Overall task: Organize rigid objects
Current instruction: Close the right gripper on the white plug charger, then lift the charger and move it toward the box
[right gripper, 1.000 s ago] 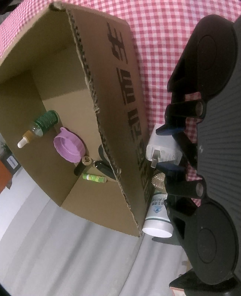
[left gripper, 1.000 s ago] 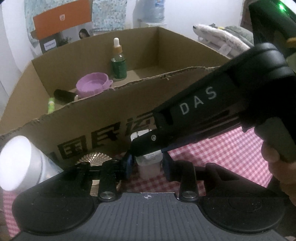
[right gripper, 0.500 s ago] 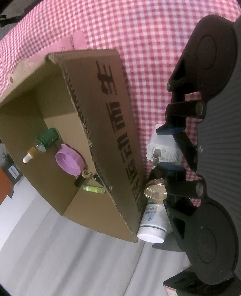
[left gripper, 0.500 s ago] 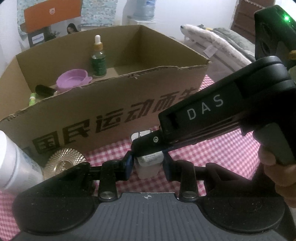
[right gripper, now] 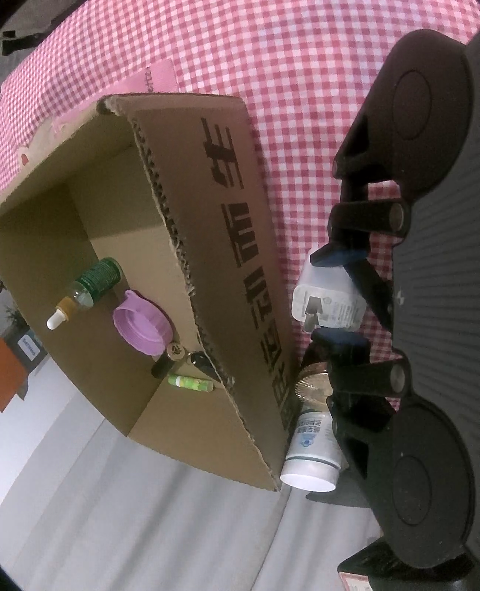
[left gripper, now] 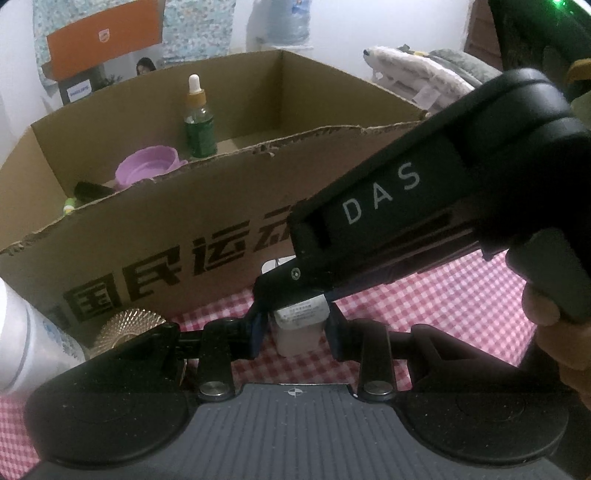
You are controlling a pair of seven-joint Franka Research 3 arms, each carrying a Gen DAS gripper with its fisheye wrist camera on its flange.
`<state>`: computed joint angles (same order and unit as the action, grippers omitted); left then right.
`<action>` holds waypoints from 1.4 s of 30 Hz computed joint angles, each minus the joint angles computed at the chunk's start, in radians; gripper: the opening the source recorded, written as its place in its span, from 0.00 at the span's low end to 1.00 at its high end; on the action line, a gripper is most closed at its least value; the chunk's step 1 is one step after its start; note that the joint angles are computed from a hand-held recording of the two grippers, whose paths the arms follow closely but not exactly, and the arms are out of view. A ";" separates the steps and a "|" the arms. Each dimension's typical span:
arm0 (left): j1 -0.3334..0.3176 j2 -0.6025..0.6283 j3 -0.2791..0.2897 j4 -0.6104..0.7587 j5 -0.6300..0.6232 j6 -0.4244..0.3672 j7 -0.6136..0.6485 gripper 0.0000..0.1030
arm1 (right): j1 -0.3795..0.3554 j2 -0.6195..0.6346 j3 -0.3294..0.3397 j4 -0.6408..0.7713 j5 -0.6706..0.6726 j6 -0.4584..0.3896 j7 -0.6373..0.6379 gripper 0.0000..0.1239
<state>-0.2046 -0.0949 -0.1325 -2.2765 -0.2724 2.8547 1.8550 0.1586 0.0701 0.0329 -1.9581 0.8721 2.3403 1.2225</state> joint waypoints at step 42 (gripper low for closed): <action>-0.010 -0.011 -0.010 -0.005 0.057 -0.022 -0.060 0.31 | -0.004 -0.021 -0.010 -0.018 -0.019 -0.018 0.035 0.35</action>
<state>-0.2149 -0.1056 -0.1422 -2.2816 -0.2152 2.8327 1.7953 0.1543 0.0489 0.0231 -1.9761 0.8535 2.3221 1.2570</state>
